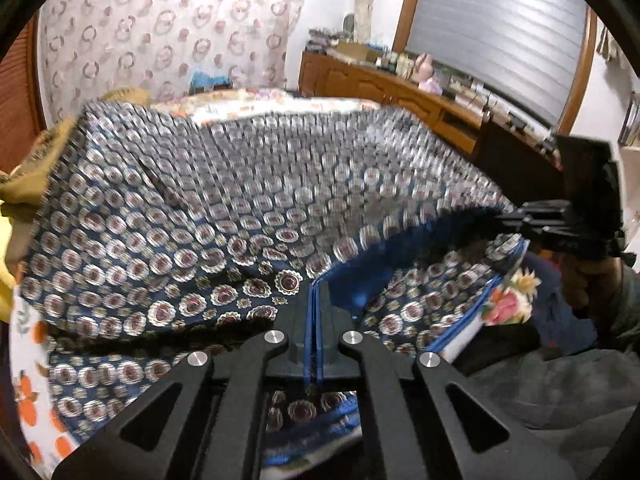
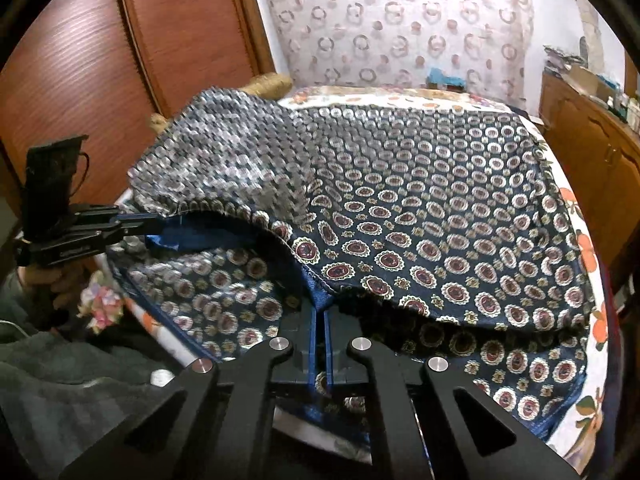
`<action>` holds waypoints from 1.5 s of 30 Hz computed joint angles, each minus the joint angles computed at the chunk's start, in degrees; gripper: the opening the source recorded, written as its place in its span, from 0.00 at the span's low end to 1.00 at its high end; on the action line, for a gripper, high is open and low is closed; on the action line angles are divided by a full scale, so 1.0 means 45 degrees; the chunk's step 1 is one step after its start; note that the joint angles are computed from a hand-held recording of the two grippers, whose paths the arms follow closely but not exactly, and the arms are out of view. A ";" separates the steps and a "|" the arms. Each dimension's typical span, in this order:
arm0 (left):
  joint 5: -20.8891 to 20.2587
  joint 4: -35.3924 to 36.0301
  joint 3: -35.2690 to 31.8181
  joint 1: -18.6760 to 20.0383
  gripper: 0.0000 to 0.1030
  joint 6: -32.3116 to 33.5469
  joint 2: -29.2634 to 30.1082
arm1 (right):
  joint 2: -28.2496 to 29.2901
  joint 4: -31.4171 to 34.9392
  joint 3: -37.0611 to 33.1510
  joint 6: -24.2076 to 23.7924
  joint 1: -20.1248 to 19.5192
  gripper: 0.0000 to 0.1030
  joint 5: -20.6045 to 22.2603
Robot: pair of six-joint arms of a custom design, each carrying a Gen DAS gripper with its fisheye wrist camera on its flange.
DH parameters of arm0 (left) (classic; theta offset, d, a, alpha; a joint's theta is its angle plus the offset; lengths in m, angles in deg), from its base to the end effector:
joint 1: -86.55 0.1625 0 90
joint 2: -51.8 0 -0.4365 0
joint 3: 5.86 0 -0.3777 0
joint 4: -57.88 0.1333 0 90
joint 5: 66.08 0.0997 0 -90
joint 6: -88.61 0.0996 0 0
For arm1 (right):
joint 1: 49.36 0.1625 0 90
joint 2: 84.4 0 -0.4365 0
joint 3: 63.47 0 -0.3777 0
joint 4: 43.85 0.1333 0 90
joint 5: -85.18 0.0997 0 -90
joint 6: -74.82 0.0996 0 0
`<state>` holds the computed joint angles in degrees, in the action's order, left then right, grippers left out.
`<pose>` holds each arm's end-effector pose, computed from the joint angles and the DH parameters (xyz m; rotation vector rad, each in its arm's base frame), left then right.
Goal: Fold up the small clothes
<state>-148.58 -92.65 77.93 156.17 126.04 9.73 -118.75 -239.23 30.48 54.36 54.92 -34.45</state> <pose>-0.1178 -0.7373 0.1423 1.3887 2.5809 -0.4516 0.2500 -0.6412 0.0941 0.4642 -2.3884 0.9850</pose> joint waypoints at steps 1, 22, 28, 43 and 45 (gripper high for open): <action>-0.0178 0.0033 0.0047 0.0017 0.02 -0.0050 -0.0168 | -0.0139 0.0077 0.0115 0.0015 -0.0006 0.02 0.0097; 0.1532 -0.1599 -0.0349 0.0048 0.76 -0.0011 0.0001 | 0.1019 -0.0807 -0.1437 -0.1711 0.0542 0.46 -0.1731; 0.1854 -0.1967 -0.0521 0.0179 0.76 -0.0183 0.0103 | 0.1732 -0.0631 -0.2488 -0.1831 0.0307 0.47 -0.1326; 0.2643 -0.2729 -0.1590 0.0980 0.76 -0.1183 0.0371 | 0.3523 0.0904 -0.5412 -0.1526 -0.0436 0.61 -0.2118; 0.2719 -0.2799 -0.1766 0.1084 0.76 -0.1392 0.0455 | 0.3835 0.0526 -0.5687 -0.1996 -0.0435 0.62 -0.2294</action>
